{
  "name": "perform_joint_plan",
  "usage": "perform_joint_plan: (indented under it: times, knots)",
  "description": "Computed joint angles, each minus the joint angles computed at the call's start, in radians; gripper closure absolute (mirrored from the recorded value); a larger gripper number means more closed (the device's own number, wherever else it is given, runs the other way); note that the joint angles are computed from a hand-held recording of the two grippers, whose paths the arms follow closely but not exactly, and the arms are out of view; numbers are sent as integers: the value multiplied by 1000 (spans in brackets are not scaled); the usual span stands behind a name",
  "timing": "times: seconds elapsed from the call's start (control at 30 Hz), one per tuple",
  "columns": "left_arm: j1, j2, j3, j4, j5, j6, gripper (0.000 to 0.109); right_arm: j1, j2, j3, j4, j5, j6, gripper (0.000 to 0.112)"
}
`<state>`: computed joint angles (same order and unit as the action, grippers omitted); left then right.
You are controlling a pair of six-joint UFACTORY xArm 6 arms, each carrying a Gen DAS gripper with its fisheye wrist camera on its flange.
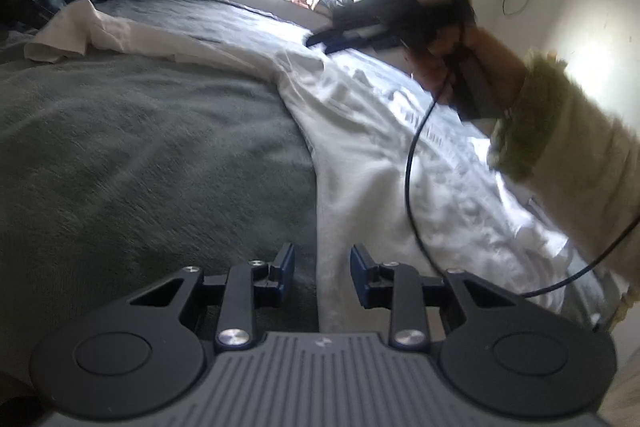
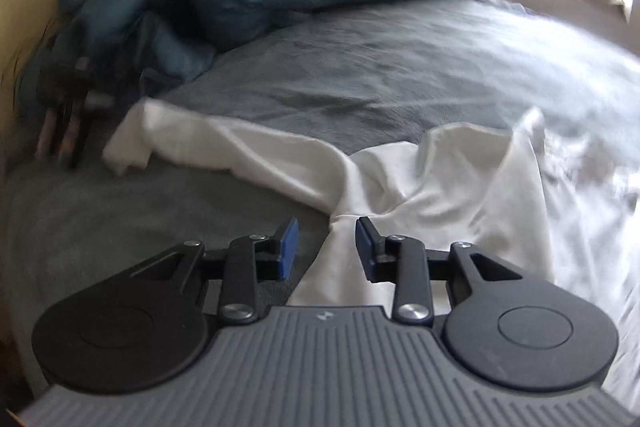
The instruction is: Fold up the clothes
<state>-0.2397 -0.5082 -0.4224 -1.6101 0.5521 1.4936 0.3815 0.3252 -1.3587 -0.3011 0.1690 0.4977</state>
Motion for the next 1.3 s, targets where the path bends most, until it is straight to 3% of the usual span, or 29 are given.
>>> perform_joint_plan:
  times: [0.1, 0.17, 0.23, 0.27, 0.4, 0.53, 0.67, 0.73, 0.83, 0.97, 1.1, 1.3]
  knots:
    - [72, 10, -49, 19, 78, -13, 77, -33, -106, 136, -2, -69, 57, 82]
    - [105, 67, -125, 26, 135, -23, 75, -78, -176, 201, -157, -65, 206, 82]
    - [89, 156, -232, 42, 136, -56, 73, -122, -236, 244, -213, -31, 256, 82]
    - [74, 205, -290, 51, 129, -75, 71, -143, -248, 256, -179, -32, 245, 82]
    - [-40, 427, -551, 83, 27, -157, 67, -199, -244, 266, 212, -62, -7, 82]
    - [-188, 691, -852, 201, -207, -313, 67, -227, -130, 143, 631, -26, -247, 81]
    - [-236, 963, -1164, 414, -251, -589, 68, -271, 60, -89, 1045, 83, -485, 81]
    - [-249, 1097, -1327, 549, -256, -759, 69, -288, 151, -195, 1139, 113, -516, 81]
    - [-265, 1250, -1506, 703, -279, -929, 69, -313, 266, -331, 1206, 162, -485, 81]
    - [-287, 1361, -1617, 772, -347, -966, 69, -331, 352, -418, 1243, 198, -412, 80]
    - [-291, 1398, -1634, 707, -380, -913, 69, -332, 406, -480, 1277, 227, -411, 81]
    - [-258, 1420, -1666, 507, -331, -867, 69, -317, 471, -567, 1200, 204, -376, 82]
